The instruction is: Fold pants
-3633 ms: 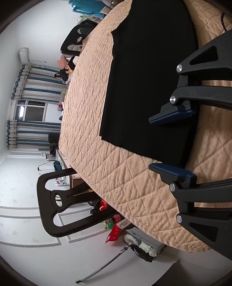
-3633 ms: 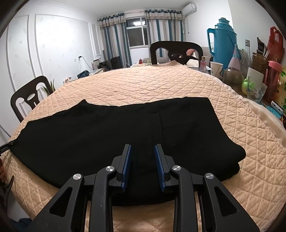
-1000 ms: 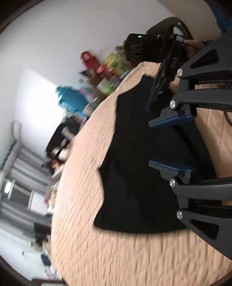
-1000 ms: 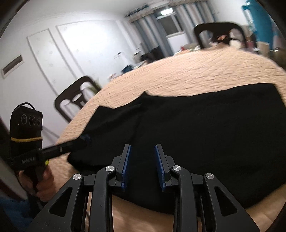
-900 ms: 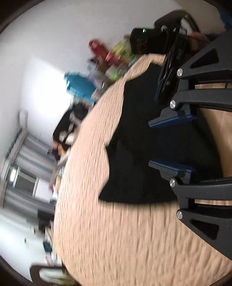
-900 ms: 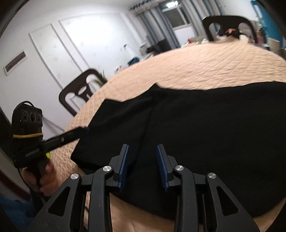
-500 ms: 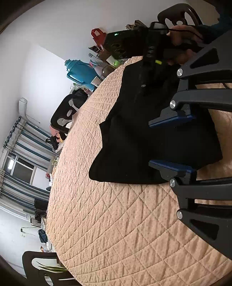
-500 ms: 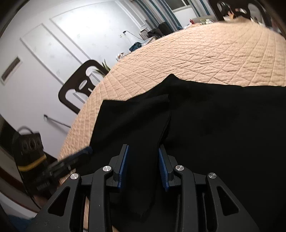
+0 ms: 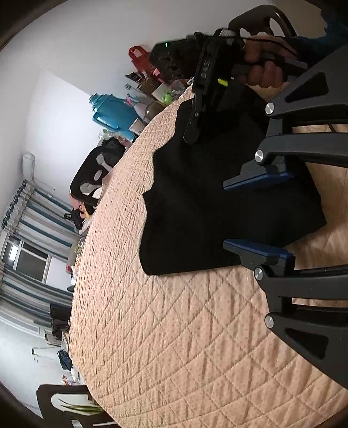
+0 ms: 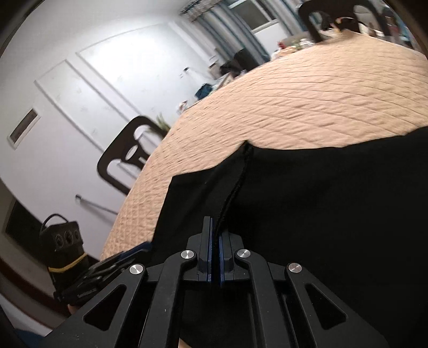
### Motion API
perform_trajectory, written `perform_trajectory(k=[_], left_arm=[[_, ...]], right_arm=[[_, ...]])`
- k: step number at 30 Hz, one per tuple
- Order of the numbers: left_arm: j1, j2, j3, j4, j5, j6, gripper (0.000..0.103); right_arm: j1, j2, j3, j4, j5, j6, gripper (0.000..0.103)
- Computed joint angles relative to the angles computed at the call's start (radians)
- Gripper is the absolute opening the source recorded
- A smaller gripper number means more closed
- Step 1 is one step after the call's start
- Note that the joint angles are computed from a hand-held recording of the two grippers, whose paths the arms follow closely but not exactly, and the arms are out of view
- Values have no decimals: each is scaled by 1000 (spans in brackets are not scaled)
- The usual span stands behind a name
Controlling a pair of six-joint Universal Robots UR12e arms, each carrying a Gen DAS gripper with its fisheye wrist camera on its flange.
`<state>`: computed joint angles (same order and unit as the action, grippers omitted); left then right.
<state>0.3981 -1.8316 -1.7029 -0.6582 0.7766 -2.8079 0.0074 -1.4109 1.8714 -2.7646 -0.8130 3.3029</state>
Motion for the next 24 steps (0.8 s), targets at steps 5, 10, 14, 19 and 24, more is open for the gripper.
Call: perform_trajectory(k=[5, 10, 14, 19, 24], left_arm=[[-12, 1, 4, -19, 18, 25, 40], [-10, 4, 11, -42, 18, 44, 40], [-4, 18, -7, -63, 19, 100, 40], [-1, 44, -47, -13, 47, 142, 40], [-8, 58, -74, 52, 86, 169, 40]], right_arm=[[-16, 5, 13, 49, -26, 19, 3], [-14, 7, -2, 73, -36, 12, 3], [-10, 4, -2, 83, -46, -5, 3], [-8, -22, 18, 75, -93, -33, 5], [7, -65, 54, 63, -191, -113, 5]])
